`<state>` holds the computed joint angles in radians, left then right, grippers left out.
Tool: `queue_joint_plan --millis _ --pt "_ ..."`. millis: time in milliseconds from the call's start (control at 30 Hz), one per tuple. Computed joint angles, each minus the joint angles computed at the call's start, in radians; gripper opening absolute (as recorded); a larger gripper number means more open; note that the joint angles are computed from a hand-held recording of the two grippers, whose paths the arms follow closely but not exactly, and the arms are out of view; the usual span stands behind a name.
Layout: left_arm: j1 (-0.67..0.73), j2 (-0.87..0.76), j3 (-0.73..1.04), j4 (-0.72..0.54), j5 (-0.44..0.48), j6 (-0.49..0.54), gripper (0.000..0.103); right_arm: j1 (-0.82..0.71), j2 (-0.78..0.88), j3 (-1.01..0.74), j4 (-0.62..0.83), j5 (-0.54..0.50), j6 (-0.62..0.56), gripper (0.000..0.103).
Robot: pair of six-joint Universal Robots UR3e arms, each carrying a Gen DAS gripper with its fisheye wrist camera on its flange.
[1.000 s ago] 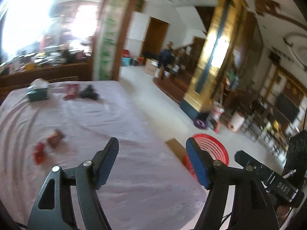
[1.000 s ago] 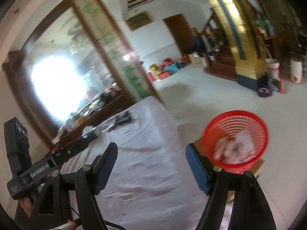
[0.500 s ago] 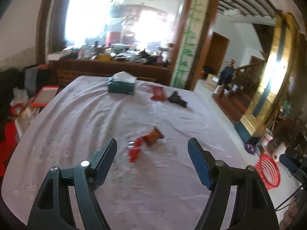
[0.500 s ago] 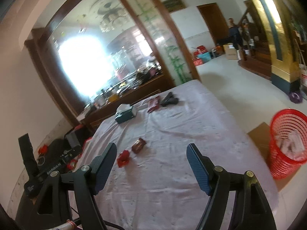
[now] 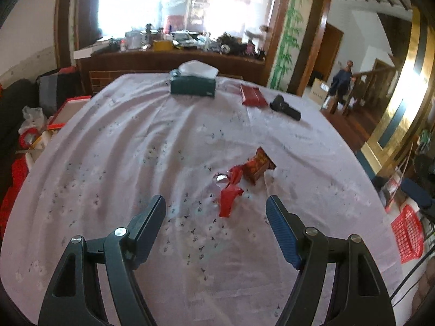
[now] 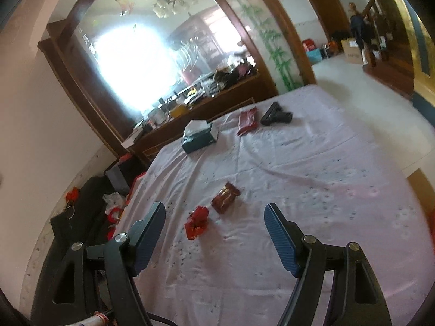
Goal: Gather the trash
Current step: 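Move both open grippers back over the red wrappers and brown snack packet, then grasp the red wrapper with the left gripper while the right gripper grasps the brown snack packet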
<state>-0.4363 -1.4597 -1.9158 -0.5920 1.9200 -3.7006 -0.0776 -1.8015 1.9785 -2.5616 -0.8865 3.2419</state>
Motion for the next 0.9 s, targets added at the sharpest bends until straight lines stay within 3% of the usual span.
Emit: queue_joint_plan --millis 133,367,533,667,833,900 --pt "0.101 -0.058 -0.009 0.051 -0.159 0.084 0.074 0.054 0.155 -0.054 -0.091 -0.014 0.053 0.079" --pt "0.211 -0.199 0.072 0.043 -0.337 0.178 0.074 0.124 0.412 -0.231 -0.114 -0.046 0.156 0.079" --pt "0.217 -0.272 0.123 0.015 -0.306 0.178 0.063 0.185 0.613 -0.443 -0.028 -0.052 0.203 0.075" --pt "0.227 -0.275 0.11 0.029 -0.314 0.187 0.059 0.237 0.771 -0.638 0.061 -0.087 0.228 0.074" --pt "0.261 -0.28 0.092 0.046 -0.358 0.188 0.054 0.297 0.967 -0.935 0.231 -0.164 0.23 0.072" --pt "0.275 -0.282 0.087 0.047 -0.373 0.19 0.047 0.311 1.025 -1.025 0.282 -0.176 0.226 0.072"
